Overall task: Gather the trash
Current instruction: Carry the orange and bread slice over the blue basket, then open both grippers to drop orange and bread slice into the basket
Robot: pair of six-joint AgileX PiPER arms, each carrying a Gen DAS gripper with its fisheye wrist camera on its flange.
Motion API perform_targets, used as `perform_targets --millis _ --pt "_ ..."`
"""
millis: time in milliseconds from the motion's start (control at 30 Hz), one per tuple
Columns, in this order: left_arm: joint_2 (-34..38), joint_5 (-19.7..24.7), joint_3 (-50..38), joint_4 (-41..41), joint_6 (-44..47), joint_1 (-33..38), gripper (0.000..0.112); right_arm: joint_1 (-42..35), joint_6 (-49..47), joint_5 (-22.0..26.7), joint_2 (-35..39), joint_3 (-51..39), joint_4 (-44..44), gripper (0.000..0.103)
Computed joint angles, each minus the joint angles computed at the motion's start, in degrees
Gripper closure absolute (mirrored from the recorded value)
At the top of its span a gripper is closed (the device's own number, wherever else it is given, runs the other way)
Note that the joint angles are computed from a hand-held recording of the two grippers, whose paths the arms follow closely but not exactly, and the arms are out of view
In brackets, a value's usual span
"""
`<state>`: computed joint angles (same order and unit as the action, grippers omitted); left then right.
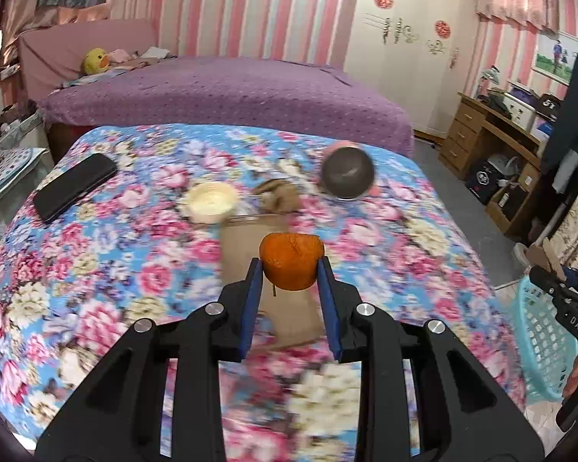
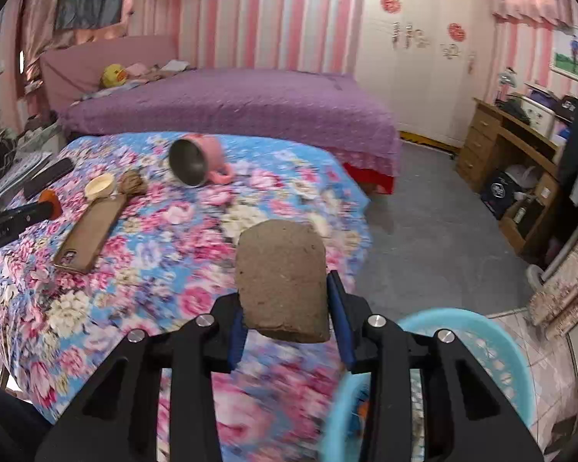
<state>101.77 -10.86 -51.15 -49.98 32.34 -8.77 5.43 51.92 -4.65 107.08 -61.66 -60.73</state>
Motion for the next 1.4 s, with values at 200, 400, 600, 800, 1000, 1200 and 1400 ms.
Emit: perform_targets --millis 200,400,600,800,1000,1200,1400 --pt "-0.2 -3.7 -1.1 -11.8 7.2 -8.4 0.084 -8.9 -10.7 -5.2 -5.2 6.6 8.1 0.065" --pt "1.2 -8.2 -3.6 -19.6 13.2 -17.2 0.084 -17.7 -15.2 -10.1 -7.4 11.0 9.4 0.065" --pt "6.6 -8.9 -10.6 -24.5 18.7 -24.5 0.084 -26.0 -19.6 -15.0 -7.4 14.6 12.4 0.065" --pt "13.7 -8.9 -18.3 -26.7 22.5 -30.1 0.084 -32.4 -26.5 -19.4 -5.3 16.9 17.8 0.065" --pt "20.8 -6.9 -27.5 -35.0 33.0 -34.3 0.084 -36.1 -27.3 -22.1 -2.5 16.5 18.2 0.065" --pt "25.3 -6.4 -33.9 -41.4 41.1 -36.6 0.084 -37.8 -25.9 -23.6 -0.3 15.6 17.2 0.065" --pt "26.8 -6.2 -36.7 -45.3 45.5 -36.9 0.082 -38.4 -25.8 -24.7 0.7 15.4 17.6 0.065"
